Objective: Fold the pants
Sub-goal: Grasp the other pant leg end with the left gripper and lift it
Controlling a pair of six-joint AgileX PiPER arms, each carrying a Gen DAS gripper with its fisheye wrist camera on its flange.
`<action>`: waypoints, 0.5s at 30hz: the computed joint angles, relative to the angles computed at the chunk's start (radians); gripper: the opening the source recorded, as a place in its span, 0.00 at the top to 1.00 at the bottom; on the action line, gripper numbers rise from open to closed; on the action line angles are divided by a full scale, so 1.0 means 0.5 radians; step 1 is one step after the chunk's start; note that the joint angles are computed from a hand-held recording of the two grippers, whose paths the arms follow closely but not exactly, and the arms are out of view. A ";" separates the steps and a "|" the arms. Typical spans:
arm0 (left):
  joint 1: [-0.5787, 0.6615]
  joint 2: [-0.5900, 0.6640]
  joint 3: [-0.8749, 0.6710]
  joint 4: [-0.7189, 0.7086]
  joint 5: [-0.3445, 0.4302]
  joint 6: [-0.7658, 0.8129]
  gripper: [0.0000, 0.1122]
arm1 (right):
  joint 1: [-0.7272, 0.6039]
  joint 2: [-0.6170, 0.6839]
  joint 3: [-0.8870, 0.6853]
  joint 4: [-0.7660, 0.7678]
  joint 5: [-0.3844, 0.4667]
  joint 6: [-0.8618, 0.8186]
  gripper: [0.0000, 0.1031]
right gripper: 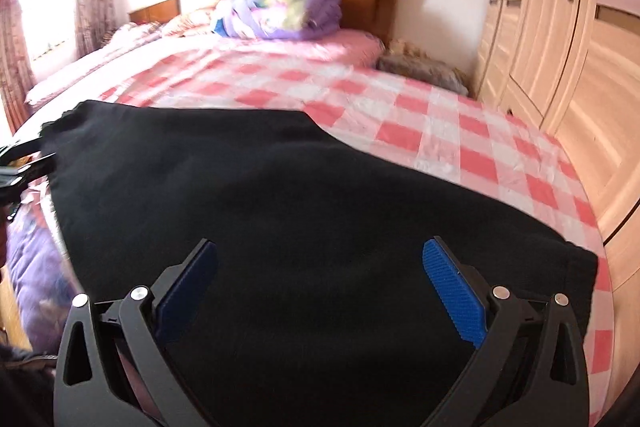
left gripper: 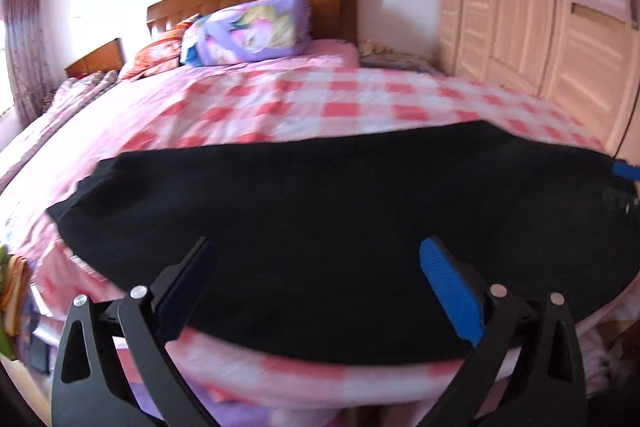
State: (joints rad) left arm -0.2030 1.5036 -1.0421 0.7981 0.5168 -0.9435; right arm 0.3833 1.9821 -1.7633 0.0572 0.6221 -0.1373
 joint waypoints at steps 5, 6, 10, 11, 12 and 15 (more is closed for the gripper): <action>0.164 -0.082 0.156 0.132 0.073 -0.120 0.10 | -0.024 0.305 -0.292 -0.070 0.284 0.124 0.04; 0.199 -0.095 0.172 0.121 0.058 -0.122 0.10 | -0.055 0.289 -0.244 0.032 0.243 0.081 0.04; 0.318 -0.104 0.192 0.057 0.003 -0.064 0.10 | -0.073 0.254 -0.191 0.097 0.235 -0.019 0.04; 0.334 -0.100 0.191 0.068 0.010 -0.068 0.10 | -0.065 0.239 -0.161 0.072 0.211 0.004 0.04; 0.356 -0.098 0.193 0.068 0.004 -0.065 0.10 | -0.066 0.229 -0.143 0.076 0.201 0.005 0.04; 0.544 -0.098 0.183 -0.267 -0.151 0.266 0.10 | -0.076 0.226 -0.141 0.112 0.203 -0.023 0.04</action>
State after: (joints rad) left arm 0.0688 1.4545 -0.9508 0.6648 0.4415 -0.8107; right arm 0.3455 2.0952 -1.8338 0.1130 0.7236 -0.1486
